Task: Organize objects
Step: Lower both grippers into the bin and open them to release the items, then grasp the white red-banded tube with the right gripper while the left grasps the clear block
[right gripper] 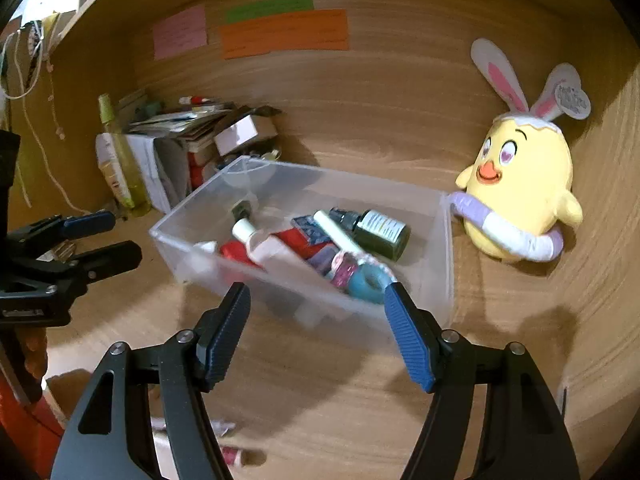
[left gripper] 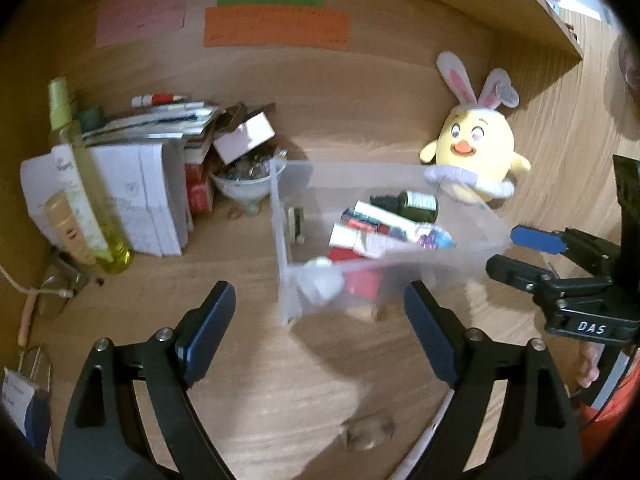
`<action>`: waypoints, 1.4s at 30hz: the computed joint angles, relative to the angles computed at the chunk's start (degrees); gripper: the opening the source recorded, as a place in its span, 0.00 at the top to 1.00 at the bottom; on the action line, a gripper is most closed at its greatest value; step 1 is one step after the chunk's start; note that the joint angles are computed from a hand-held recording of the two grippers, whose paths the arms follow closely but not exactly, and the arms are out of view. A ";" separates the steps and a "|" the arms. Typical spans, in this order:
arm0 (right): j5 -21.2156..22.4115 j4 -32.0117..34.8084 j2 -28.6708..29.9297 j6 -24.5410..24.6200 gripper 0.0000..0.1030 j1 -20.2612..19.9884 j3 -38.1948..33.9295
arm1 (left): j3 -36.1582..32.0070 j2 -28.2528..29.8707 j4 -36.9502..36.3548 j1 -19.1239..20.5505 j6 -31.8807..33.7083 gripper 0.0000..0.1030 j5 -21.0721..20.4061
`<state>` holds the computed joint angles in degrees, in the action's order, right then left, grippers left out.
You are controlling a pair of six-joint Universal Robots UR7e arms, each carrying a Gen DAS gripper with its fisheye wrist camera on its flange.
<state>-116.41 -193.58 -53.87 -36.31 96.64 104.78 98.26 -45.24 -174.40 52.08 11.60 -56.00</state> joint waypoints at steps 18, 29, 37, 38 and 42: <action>0.41 -0.78 -1.39 2.46 0.23 -0.08 11.09 | 8.13 -3.64 5.52 0.51 -4.99 0.12 -0.62; -1.20 2.38 0.89 3.64 0.20 0.46 12.19 | 9.62 -5.04 9.63 1.31 -8.10 0.12 -1.33; -2.77 1.88 2.24 3.00 0.17 0.94 11.87 | 9.82 -4.53 10.21 1.03 -7.20 0.12 -2.36; -2.76 1.62 2.29 3.02 0.17 0.85 11.91 | 9.74 -4.32 10.31 0.97 -6.96 0.12 -2.55; -1.32 0.39 1.86 3.71 0.19 0.02 12.37 | 9.33 -3.31 10.01 0.70 -6.25 0.12 -1.96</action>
